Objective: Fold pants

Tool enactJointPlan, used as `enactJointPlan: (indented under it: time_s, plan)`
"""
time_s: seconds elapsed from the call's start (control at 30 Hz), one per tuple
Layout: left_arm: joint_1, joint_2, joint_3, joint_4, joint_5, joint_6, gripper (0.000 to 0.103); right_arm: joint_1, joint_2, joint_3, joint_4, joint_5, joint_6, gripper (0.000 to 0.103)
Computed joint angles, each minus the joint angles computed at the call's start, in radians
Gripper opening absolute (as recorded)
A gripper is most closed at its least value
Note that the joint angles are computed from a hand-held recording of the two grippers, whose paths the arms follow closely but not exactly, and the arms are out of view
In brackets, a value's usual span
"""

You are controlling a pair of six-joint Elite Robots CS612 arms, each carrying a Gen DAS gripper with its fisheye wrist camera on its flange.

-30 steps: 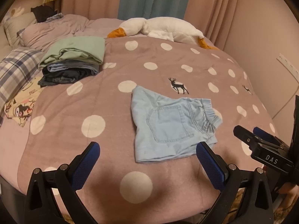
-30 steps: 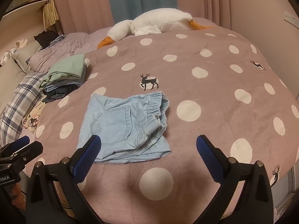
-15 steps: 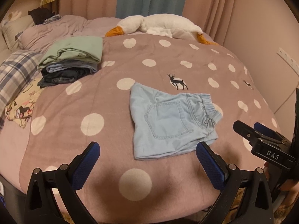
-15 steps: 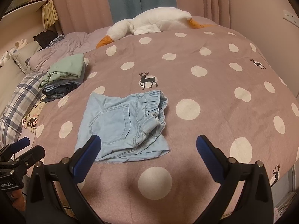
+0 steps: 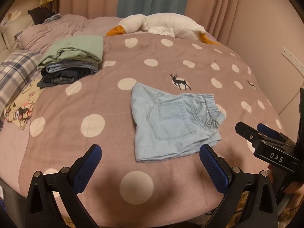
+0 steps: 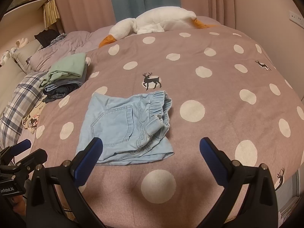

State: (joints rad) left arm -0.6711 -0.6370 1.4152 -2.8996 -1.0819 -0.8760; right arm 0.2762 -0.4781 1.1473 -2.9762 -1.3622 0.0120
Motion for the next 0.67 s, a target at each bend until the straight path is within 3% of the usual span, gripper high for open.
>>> enactJointPlan:
  time_s: [0.67]
  plan:
    - [-0.003,0.003,-0.002,-0.006,-0.001,-0.001,0.102,0.001,0.004,-0.004,0.007,-0.002,0.002,0.102]
